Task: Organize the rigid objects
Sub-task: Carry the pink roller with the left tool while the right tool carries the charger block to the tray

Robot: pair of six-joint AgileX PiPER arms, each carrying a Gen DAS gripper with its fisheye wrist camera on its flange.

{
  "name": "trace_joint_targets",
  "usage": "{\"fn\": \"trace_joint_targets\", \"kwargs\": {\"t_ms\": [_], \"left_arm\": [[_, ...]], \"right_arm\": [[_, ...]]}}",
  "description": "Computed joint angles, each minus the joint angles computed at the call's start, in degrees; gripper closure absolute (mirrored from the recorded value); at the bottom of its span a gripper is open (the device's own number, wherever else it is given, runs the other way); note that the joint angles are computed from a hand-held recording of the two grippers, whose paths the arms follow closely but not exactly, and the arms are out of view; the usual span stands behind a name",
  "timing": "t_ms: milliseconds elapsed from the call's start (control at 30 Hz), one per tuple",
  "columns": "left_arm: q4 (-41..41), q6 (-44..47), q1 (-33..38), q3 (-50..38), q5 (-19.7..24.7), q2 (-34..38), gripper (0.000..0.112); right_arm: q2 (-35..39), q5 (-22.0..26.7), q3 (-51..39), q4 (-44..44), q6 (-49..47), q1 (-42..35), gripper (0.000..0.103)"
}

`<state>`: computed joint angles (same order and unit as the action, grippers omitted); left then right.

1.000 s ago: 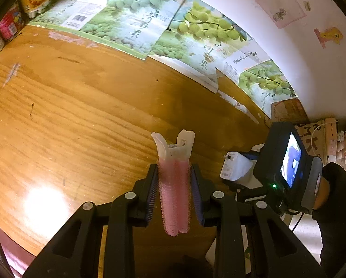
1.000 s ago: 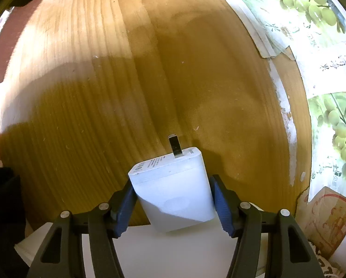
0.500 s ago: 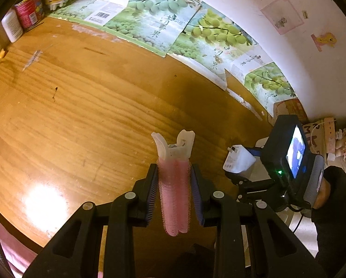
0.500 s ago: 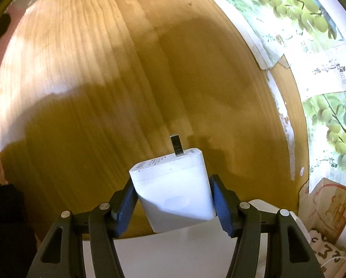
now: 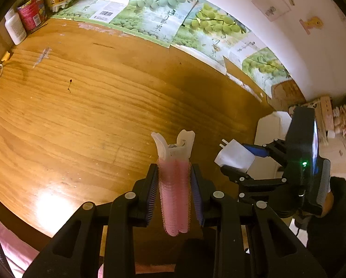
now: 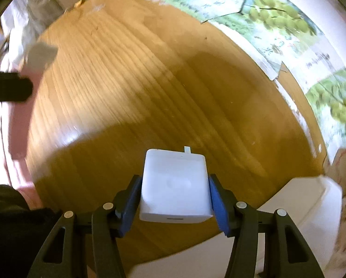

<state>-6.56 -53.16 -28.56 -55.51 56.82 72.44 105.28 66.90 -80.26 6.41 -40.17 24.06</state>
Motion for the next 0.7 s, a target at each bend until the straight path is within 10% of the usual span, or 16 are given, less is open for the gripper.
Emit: {"fn": "trace_joint_targets", "kwargs": {"t_ms": [700], "left_arm": [[-1.1,19.0,-2.3,-7.9,9.8,1.9,0.083]], "right_arm": [[-21.9,-6.2,20.1,17.1,15.7,-7.2,0.046]]}}
